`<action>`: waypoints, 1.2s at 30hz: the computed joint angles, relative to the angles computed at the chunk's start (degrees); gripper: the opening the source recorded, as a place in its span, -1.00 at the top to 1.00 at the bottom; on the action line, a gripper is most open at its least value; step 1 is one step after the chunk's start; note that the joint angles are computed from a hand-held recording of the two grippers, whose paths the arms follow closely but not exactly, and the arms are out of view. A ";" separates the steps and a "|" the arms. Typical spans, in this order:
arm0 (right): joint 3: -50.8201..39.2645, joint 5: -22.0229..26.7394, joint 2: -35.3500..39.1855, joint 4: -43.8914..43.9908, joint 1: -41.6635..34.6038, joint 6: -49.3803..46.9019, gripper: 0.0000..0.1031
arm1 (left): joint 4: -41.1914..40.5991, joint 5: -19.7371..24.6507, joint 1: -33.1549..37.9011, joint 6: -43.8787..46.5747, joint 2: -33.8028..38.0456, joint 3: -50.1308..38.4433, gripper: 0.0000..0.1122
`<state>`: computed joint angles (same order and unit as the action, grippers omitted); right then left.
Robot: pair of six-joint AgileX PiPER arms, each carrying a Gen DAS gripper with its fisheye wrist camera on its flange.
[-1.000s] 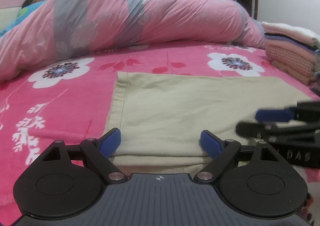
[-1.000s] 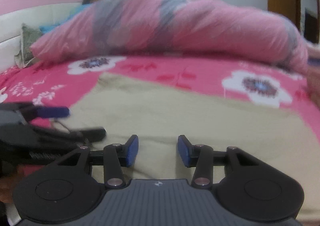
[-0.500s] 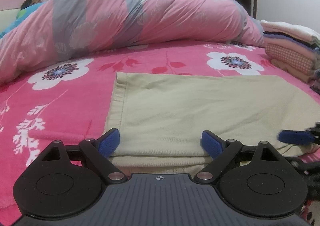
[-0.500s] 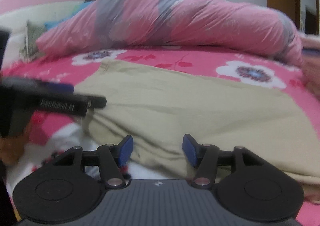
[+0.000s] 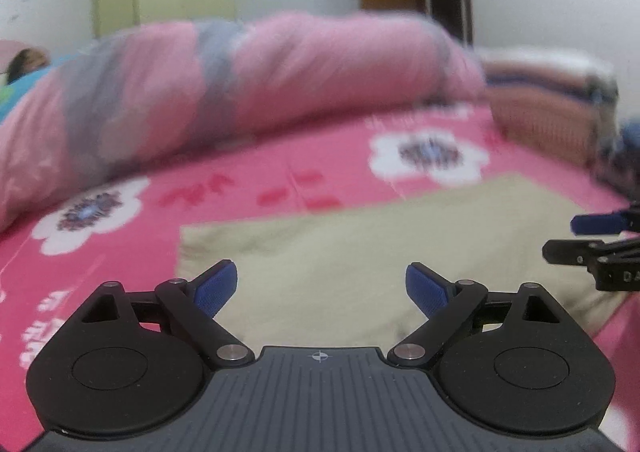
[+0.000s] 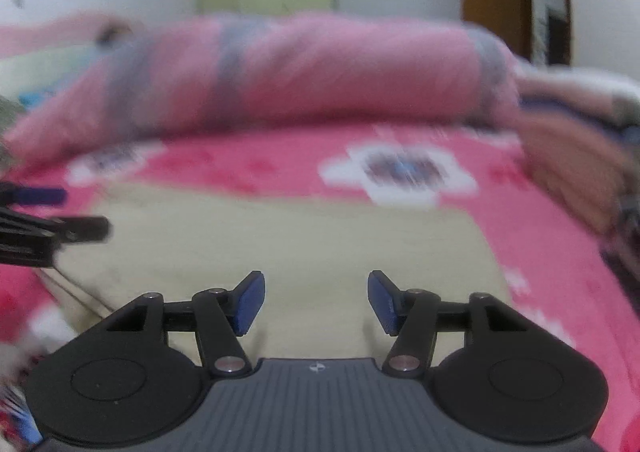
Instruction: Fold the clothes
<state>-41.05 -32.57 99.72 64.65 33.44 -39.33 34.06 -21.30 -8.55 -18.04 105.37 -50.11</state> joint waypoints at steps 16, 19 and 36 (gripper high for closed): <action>-8.04 10.93 -0.90 -11.45 -12.54 2.93 -0.16 | 3.94 -5.96 2.60 -4.90 4.06 1.18 -0.72; -13.97 14.85 5.55 -0.51 -15.18 -9.38 -0.16 | 4.05 -6.62 2.83 -5.04 4.24 1.31 -0.72; -13.23 15.51 1.70 15.58 -9.49 -24.27 -0.15 | 3.89 -9.47 3.69 -4.79 4.69 2.30 -0.73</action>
<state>-54.28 -17.06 101.42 80.23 23.95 -63.60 37.95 -30.78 -4.87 -22.83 110.06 -47.81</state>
